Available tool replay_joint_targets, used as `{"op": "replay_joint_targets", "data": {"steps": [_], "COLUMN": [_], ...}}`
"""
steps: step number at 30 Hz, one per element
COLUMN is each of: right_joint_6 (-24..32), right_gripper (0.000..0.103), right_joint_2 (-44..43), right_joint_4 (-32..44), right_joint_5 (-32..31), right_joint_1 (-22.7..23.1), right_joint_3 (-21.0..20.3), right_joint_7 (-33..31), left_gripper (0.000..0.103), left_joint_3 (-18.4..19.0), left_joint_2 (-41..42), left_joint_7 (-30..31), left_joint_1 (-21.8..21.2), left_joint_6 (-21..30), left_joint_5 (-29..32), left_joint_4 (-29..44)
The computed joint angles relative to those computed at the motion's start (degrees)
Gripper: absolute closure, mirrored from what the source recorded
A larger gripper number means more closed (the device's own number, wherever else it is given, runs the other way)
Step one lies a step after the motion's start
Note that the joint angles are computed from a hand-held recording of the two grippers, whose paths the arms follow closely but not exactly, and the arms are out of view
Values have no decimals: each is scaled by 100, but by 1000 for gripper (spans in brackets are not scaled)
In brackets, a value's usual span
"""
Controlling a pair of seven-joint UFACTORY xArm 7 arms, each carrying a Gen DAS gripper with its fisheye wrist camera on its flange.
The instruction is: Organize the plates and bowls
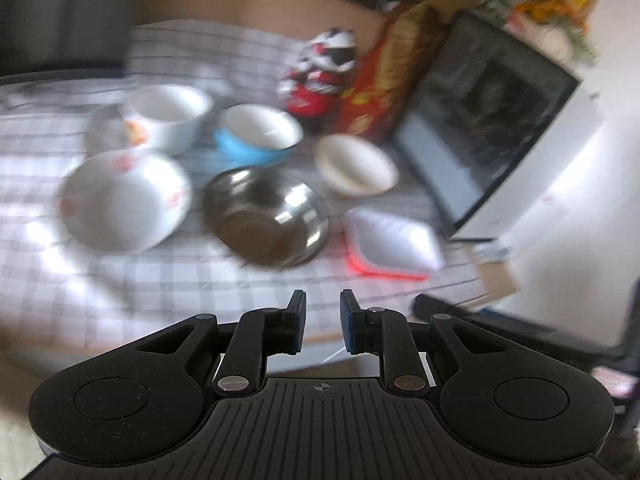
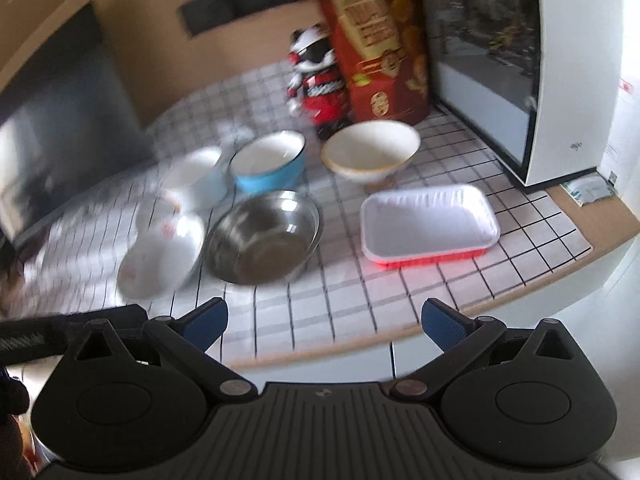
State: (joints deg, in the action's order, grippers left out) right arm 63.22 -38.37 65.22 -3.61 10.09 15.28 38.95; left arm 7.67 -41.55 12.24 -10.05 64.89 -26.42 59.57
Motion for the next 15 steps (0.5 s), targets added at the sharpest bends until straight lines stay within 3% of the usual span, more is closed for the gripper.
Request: {"op": "replay_joint_targets", "data": {"steps": [2,6,9,12,15], "right_joint_6": [-185,257,949,1420,1520], "right_gripper": [0,0,0,0,0], "right_joint_2": [119,726,1195,1320,1223], "right_joint_4": [-75,254,662,806,695], "right_joint_5": [-108,-584,-919,-1082,-1162], "right_joint_1": [-176,-518,-618,-571,-466], "right_joint_3": [12,211,306,257,49], "right_joint_7": [199,603,1061,1480,1605], "left_gripper": [82,82,82,82,82], "left_joint_3": [273,911,809,808,470], "left_joint_2": [451,1978,2901,3848,4639], "left_joint_7": [569,1591,2051,2941,2805], "left_joint_1": [-362,-855,-822,-792,-747], "left_joint_6": [-92,866,1067,1595,1538], "left_joint_5": [-332,-1089,-1124,-1796,-1621], "left_joint_4": [260,1495,2282,3132,3841]}}
